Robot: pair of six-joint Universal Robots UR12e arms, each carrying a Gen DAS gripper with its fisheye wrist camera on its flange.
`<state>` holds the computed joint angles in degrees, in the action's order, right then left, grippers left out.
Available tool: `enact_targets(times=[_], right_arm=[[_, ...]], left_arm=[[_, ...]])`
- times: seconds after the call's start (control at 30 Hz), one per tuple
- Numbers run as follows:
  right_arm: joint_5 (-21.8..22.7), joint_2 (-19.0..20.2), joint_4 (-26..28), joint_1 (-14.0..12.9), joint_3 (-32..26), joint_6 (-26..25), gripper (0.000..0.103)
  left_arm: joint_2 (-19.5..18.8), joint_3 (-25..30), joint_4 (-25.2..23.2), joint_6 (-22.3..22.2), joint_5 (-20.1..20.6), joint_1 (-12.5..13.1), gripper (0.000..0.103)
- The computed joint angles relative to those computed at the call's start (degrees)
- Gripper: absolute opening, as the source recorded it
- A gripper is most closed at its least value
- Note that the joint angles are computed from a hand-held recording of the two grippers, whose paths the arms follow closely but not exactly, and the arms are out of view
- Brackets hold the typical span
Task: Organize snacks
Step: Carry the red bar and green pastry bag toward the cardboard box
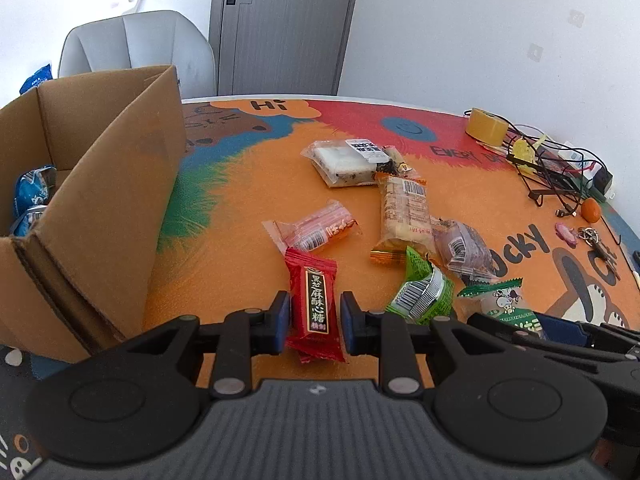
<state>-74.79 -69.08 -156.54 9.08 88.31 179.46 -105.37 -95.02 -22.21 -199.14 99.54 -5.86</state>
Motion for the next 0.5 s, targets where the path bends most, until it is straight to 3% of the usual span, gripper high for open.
enact_targets(times=[0.1,0.17,0.5], right_arm=[[-1.2,0.0,-1.0,0.4,0.4,-1.5,0.058],[-2.4,-0.1,-1.4,0.6,0.6,-1.9,0.051],[1.1,-1.1,-3.3,-0.6,1.5,2.1,0.049]], left_arm=[[-0.2,0.1,0.0,1.8,1.1,-0.3,0.022],[-0.1,-0.1,0.2,2.4,0.9,-0.2,0.019],[1.6,-0.7,1.0,1.9,-0.2,-0.1,0.018]])
